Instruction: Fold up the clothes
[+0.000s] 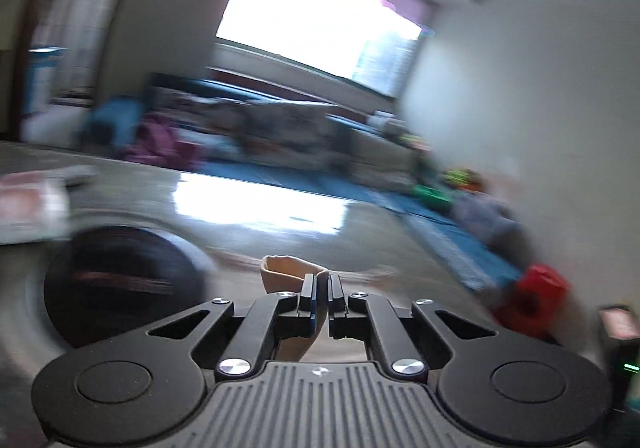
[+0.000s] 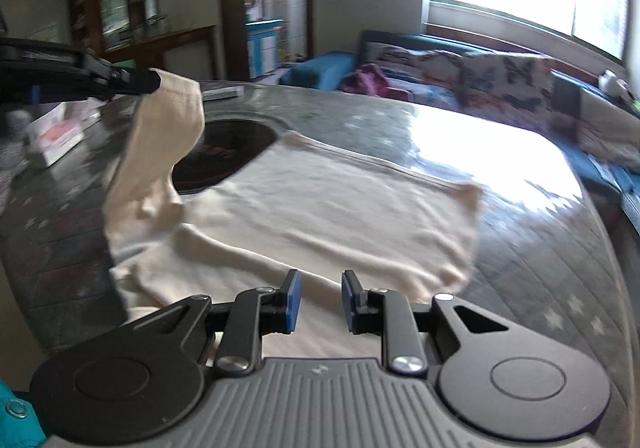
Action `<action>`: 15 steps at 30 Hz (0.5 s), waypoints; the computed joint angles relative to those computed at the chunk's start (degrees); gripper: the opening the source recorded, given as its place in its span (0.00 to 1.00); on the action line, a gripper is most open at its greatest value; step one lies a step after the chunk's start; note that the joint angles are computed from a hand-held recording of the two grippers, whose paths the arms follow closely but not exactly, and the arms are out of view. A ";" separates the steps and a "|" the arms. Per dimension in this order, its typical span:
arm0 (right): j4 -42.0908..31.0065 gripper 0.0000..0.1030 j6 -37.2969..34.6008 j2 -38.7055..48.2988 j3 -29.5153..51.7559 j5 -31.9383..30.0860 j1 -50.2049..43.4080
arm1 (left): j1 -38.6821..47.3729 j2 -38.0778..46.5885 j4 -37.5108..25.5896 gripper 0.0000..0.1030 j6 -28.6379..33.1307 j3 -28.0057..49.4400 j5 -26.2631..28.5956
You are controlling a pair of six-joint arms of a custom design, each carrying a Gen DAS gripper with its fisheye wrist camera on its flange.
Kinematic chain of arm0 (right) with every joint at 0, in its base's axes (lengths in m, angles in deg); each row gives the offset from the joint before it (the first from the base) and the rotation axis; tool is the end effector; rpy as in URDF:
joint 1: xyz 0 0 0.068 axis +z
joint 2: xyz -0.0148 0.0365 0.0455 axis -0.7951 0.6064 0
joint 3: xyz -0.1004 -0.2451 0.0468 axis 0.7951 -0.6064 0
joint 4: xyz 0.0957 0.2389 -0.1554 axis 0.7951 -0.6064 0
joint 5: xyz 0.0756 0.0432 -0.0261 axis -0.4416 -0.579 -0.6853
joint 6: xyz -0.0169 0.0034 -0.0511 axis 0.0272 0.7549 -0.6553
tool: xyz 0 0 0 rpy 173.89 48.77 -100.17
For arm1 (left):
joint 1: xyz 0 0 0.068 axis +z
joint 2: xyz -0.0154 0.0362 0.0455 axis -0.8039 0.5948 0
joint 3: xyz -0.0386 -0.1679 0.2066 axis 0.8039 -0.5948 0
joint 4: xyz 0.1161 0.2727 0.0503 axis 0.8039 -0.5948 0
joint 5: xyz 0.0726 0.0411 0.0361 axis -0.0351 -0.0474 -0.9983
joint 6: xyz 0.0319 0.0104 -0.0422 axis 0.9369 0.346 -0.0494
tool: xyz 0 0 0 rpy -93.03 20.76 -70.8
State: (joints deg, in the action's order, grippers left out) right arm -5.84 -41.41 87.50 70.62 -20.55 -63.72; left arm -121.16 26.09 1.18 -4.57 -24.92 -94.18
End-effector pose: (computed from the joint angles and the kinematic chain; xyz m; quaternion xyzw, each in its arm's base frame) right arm 0.2821 -0.0289 0.0581 -0.4451 0.7904 0.2173 0.3605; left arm 0.1216 -0.2139 0.1031 -0.1905 0.8111 -0.0888 0.5459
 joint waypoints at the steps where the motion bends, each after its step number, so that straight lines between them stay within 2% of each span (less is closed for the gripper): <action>1: -0.25 0.21 -0.10 0.70 0.69 -0.05 -1.14 | 0.57 2.27 6.37 0.05 4.75 0.54 1.79; 4: -1.15 0.21 0.12 2.68 2.66 -0.03 -3.43 | 2.40 9.85 21.00 0.05 14.53 2.45 7.81; 7: -0.90 0.21 0.62 4.11 3.74 0.52 -4.81 | 4.14 16.76 29.30 0.06 18.73 4.43 14.19; 9: -0.54 0.21 0.84 4.84 4.18 0.68 -5.51 | 4.93 21.00 29.39 0.09 17.55 6.98 17.74; 11: -0.39 0.21 1.15 5.47 4.67 0.64 -6.05 | 5.30 23.64 30.72 0.17 16.07 7.45 20.20; 12: -0.27 0.21 1.27 5.60 4.79 0.58 -6.19 | 5.19 24.13 30.04 0.27 15.31 7.54 20.81; 15: -1.22 0.21 1.25 5.26 4.95 0.09 -6.12 | 4.44 23.37 28.40 0.30 14.64 5.85 20.72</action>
